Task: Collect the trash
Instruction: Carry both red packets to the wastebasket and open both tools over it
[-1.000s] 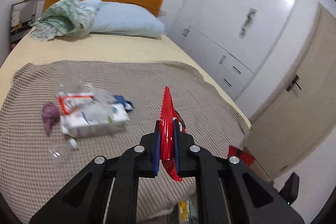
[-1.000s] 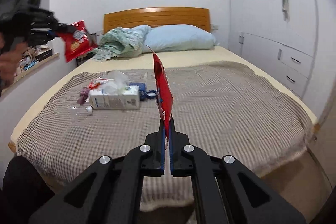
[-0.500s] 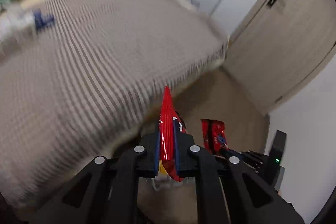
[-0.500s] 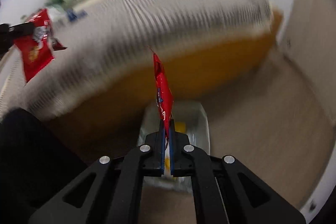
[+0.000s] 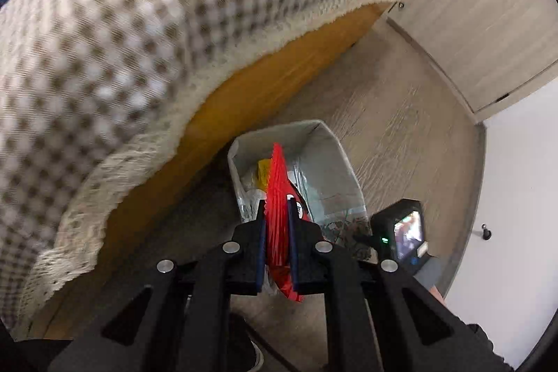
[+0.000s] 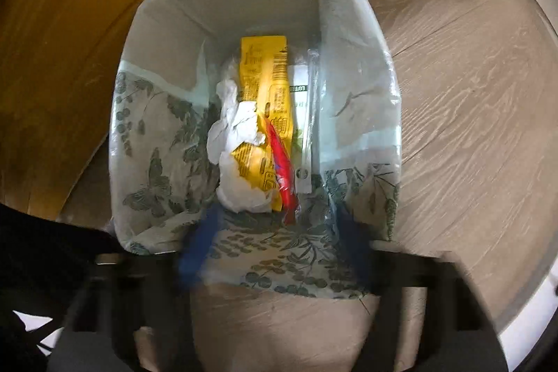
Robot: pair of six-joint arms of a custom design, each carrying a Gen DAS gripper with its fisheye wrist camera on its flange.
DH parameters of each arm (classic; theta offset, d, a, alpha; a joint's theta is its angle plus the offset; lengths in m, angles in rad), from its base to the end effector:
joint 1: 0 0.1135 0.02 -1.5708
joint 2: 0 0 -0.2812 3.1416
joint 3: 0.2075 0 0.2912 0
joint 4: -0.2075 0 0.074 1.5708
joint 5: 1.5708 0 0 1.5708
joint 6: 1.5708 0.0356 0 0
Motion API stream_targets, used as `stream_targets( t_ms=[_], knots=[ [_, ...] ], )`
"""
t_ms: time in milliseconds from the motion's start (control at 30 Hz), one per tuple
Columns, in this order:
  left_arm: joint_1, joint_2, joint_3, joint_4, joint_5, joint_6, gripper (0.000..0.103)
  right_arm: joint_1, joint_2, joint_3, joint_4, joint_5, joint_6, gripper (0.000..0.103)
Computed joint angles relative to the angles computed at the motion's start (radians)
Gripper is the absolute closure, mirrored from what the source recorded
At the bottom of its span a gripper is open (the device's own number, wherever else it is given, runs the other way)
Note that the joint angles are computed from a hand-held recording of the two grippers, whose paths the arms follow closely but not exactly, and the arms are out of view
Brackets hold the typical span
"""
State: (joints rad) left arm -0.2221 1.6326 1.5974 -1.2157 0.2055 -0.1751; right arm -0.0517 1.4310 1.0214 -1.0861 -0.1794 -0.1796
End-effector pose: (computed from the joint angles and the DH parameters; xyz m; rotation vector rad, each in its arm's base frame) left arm 0.3481 -0.0861 0.3408 0.1142 2.8428 -0.3781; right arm 0.2742 -0.0078 0.2248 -0.2042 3.0288 0.2580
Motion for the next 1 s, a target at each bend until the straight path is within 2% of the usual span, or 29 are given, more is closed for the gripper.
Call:
stream_targets(
  t_ms=[200,367,400,433,467,500,567,700,1000],
  knots=[
    [-0.103,0.121,0.022,0.046,-0.047,-0.023,0.094,-0.17,-0.128,0.013,-0.065,-0.081,-0.031,0.032],
    [-0.159,0.247,0.075,0.111,-0.06,-0.065,0.092,-0.274,-0.154,0.066,-0.114,-0.144,-0.028,0.031],
    [-0.165,0.275,0.087,0.14,-0.066,-0.076,0.087,-0.283,-0.155,0.071,-0.12,-0.143,-0.03,0.031],
    [-0.171,0.311,0.106,0.16,-0.079,-0.087,0.078,-0.282,-0.155,0.072,-0.121,-0.137,-0.029,0.031],
    [-0.176,0.34,0.123,0.166,-0.083,-0.092,0.043,-0.28,-0.157,0.072,-0.125,-0.133,-0.033,0.031],
    [-0.181,0.382,0.152,0.155,-0.088,-0.084,0.02,-0.272,-0.153,0.074,-0.126,-0.127,-0.038,0.031],
    [-0.197,0.419,0.176,0.145,-0.14,-0.058,0.02,-0.263,-0.156,0.072,-0.119,-0.122,-0.038,0.031],
    [-0.21,0.399,0.14,0.172,-0.216,-0.005,0.02,-0.252,-0.138,0.064,-0.105,-0.136,-0.027,0.031],
    [-0.157,0.301,0.047,0.151,-0.191,-0.017,0.02,-0.196,-0.147,0.052,-0.102,-0.113,-0.005,0.031]
  ],
)
